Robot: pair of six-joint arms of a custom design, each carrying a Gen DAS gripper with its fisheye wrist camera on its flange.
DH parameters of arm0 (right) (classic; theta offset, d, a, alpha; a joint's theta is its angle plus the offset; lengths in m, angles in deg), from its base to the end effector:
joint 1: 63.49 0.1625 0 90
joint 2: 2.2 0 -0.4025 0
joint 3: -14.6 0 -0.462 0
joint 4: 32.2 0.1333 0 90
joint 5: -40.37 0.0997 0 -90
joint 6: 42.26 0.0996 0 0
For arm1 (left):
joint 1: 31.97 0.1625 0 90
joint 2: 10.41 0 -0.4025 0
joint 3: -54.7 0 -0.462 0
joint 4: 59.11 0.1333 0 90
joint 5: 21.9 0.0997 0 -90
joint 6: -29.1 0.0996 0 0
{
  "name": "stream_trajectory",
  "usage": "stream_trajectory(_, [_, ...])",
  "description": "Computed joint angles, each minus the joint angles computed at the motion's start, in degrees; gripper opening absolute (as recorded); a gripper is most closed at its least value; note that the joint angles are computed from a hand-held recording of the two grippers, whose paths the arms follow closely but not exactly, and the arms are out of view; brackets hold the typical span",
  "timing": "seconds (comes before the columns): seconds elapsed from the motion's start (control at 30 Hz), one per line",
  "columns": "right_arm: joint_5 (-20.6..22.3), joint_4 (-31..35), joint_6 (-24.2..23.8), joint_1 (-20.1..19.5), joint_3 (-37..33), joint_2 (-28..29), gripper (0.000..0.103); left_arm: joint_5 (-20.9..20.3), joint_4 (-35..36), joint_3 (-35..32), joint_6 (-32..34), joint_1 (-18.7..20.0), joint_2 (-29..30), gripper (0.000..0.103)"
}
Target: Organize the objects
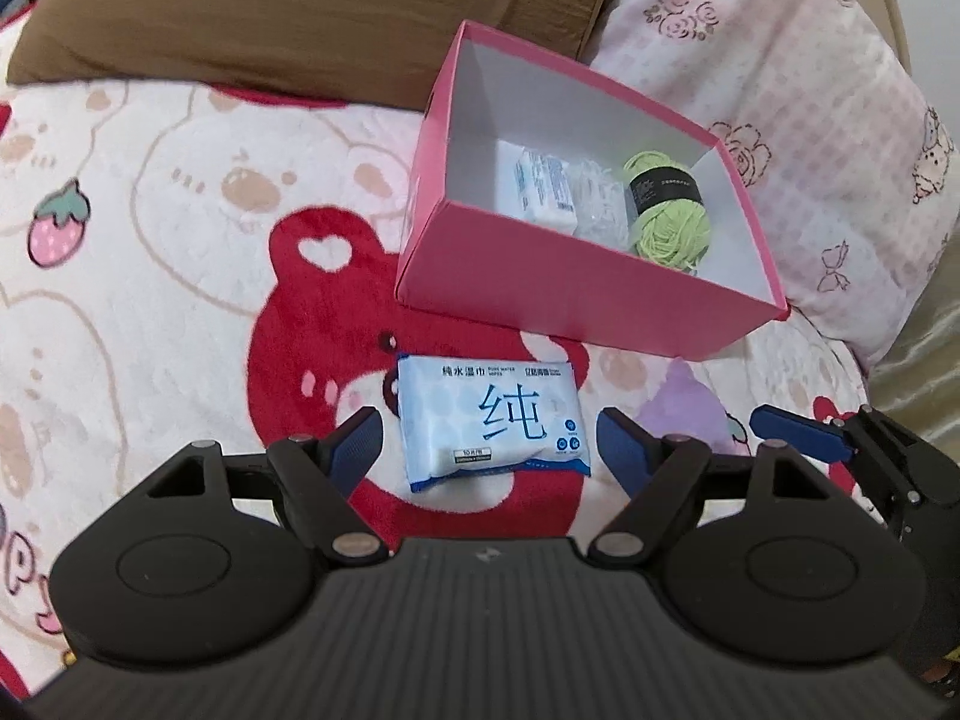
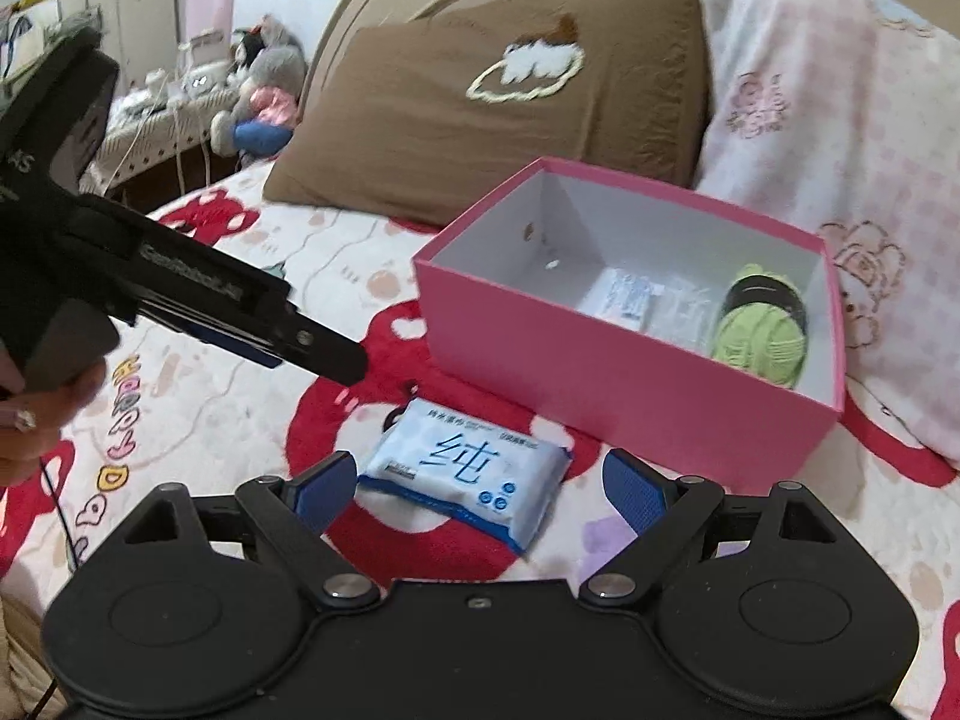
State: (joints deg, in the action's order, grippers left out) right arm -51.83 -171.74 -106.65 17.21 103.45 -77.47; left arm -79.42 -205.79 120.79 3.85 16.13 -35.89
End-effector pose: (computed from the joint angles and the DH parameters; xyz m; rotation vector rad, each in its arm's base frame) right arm 0.0162 -0.7024 0.4213 1.2149 -2.3651 0.6599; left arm -0.4174 -0.7449 -0.0182 0.2833 2.7089 -0.7584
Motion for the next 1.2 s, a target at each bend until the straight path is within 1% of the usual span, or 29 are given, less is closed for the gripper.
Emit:
stream_trajectory(0.07, [-1.8, 1.0, -1.5, 0.8, -0.4, 0.3, 0.092, -1.4, -1.6, 0.4, 0.8, 0.5, 0.0, 0.078])
stream_trajectory(0.13, [-3.0, 2.0, -2.7, 1.5, -1.0, 0.6, 0.092, -1.8, -3.2, 1.0, 2.0, 0.7, 0.0, 0.078])
stream_trajectory(0.2, [-4.4, 3.6, -2.7, 2.2, -2.2, 1.3, 0.092, -1.8, -3.9, 1.4, 2.5, 0.9, 0.1, 0.078])
stream_trajectory(0.3, [-7.2, 6.9, -2.0, 3.1, -4.7, 2.8, 0.092, -3.3, -4.2, 1.6, 2.0, 1.5, 0.1, 0.078])
stream_trajectory(0.4, [-10.3, 12.1, 0.0, 3.9, -8.8, 5.3, 0.092, -4.2, -3.9, 1.5, 1.3, 1.8, 0.3, 0.078])
stream_trajectory(0.5, [-13.5, 17.4, 4.4, 4.3, -13.6, 8.5, 0.091, -3.8, -3.7, 0.9, 2.1, 1.8, 1.0, 0.076])
stream_trajectory(0.53, [-13.3, 17.8, 5.5, 4.1, -14.7, 9.3, 0.091, -3.6, -3.7, 0.7, 2.2, 1.9, 1.2, 0.076])
stream_trajectory(0.63, [-10.6, 17.4, 9.1, 2.9, -16.1, 10.8, 0.091, -3.2, -3.3, 0.2, 1.5, 2.3, 1.9, 0.075])
stream_trajectory(0.73, [-7.6, 14.2, 11.3, 1.5, -15.5, 11.7, 0.091, -2.3, -4.4, -0.2, 0.9, 2.6, 2.7, 0.072])
stream_trajectory(0.8, [-5.5, 12.6, 12.4, 0.7, -14.8, 11.9, 0.089, -2.1, -4.2, -0.7, 0.6, 2.9, 3.2, 0.070])
stream_trajectory(0.87, [-4.2, 10.1, 12.2, 0.2, -13.7, 12.0, 0.089, -2.3, -4.1, -1.2, 0.8, 3.2, 3.8, 0.068])
stream_trajectory(0.93, [-4.0, 8.3, 11.3, -0.2, -12.9, 12.2, 0.086, -2.1, -3.5, -2.0, 0.9, 3.4, 4.7, 0.063])
stream_trajectory(1.0, [-4.9, 8.1, 11.5, -0.2, -13.2, 12.9, 0.083, -2.1, -2.8, -2.9, 0.6, 3.6, 5.5, 0.060])
stream_trajectory(1.07, [-6.2, 8.9, 12.6, -0.3, -14.1, 13.8, 0.078, -2.4, -2.7, -3.2, 0.2, 3.8, 5.9, 0.058])
stream_trajectory(1.1, [-6.7, 9.6, 13.3, -0.3, -14.6, 14.1, 0.073, -2.5, -2.7, -3.4, 0.2, 3.8, 6.2, 0.056])
stream_trajectory(1.17, [-7.1, 10.9, 14.3, -0.5, -15.4, 14.8, 0.068, -1.9, -2.5, -3.9, 0.5, 3.9, 6.6, 0.055])
stream_trajectory(1.2, [-7.5, 11.1, 15.1, -0.5, -15.6, 15.0, 0.063, -1.5, -2.4, -4.1, 0.6, 3.9, 6.9, 0.054])
